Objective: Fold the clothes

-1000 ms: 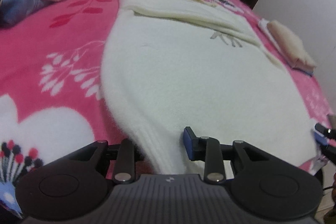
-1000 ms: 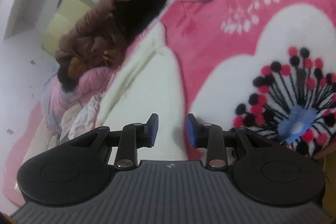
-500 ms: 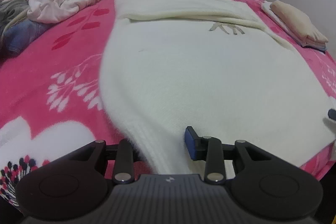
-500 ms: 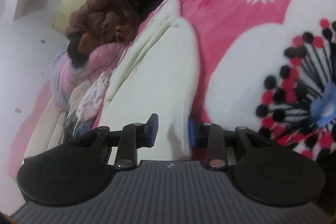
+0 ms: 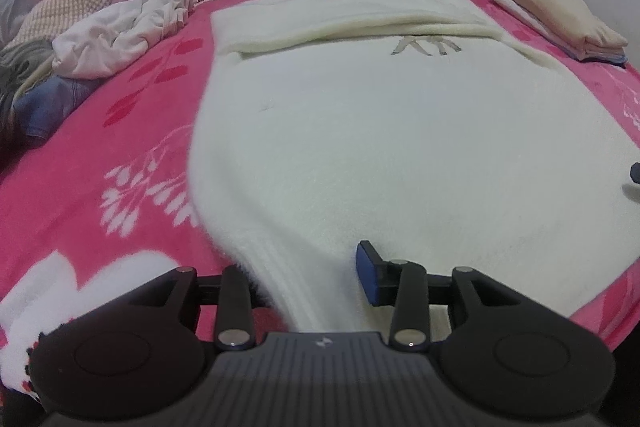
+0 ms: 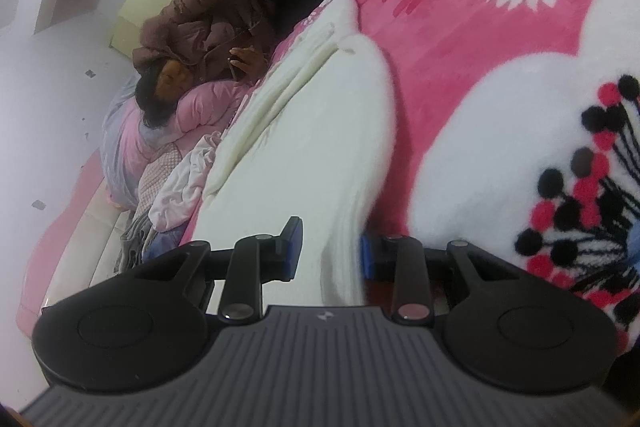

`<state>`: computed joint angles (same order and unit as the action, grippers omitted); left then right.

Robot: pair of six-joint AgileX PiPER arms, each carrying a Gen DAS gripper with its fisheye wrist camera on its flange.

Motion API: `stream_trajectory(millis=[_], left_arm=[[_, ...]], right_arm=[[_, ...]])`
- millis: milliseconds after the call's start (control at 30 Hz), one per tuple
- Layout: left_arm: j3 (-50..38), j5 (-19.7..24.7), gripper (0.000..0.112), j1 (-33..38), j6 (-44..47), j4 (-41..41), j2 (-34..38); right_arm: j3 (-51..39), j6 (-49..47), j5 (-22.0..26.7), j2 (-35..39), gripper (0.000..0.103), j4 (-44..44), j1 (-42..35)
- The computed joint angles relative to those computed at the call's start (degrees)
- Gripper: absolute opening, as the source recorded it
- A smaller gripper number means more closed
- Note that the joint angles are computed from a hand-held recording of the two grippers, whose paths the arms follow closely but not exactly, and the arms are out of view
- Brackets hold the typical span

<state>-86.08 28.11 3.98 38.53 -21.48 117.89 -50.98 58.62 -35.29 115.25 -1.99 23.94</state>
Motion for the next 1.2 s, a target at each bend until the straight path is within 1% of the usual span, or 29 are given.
stream_trajectory(millis=[133,233,367,433,500,600,700,733,767,833,933,1067,1200], left_arm=[[1.3,-1.5,0.039,0.0,1.3,-1.2,-0.4],[2.2,-2.4,0.039,0.3,3.3,-3.3,-0.7],[3.8,-3.4,0.042,1.5,9.7,-9.8,-1.0],[4.6,-3.6,0.043,2.2,13.0,-13.4,-1.1],[4.4,-1.9,0.045,3.4,15.5,-16.5,-1.0],[2.5,4.1,0.044,6.5,18.0,-21.6,0.1],[0.1,10.6,0.041,9.5,18.4,-24.8,1.5],[-0.8,12.8,0.040,10.4,18.4,-25.5,2.0],[-1.2,14.2,0.036,11.1,18.5,-26.2,2.3],[-1.6,15.8,0.033,12.1,19.2,-27.3,2.8],[-2.0,17.4,0.027,13.1,19.8,-29.0,3.5],[-1.6,17.4,0.011,13.7,20.4,-31.9,3.7],[2.1,15.5,0.009,14.5,25.5,-37.6,1.3]], right_arm=[[-0.5,-4.1,0.8,0.3,0.026,2.8,1.0],[-0.3,-7.2,0.3,0.5,0.026,5.7,2.0],[0.2,-6.8,-1.1,0.7,0.026,6.5,2.9],[0.6,-5.3,-2.1,0.9,0.026,5.4,3.3],[0.9,-4.2,-3.1,1.2,0.026,4.9,3.7],[1.5,-3.5,-5.1,1.7,0.025,5.4,3.9],[2.3,-1.5,-7.2,2.2,0.021,4.7,3.7],[2.6,-0.5,-8.0,2.4,0.019,4.1,3.5],[2.9,0.4,-8.8,2.6,0.018,3.6,3.2],[3.7,4.0,-12.0,3.3,0.017,1.0,2.3],[3.6,7.8,-14.2,4.4,0.012,-1.5,1.2],[2.1,7.3,-12.0,4.5,0.007,-0.9,1.5],[1.6,3.1,-8.7,2.9,0.005,3.9,3.4]])
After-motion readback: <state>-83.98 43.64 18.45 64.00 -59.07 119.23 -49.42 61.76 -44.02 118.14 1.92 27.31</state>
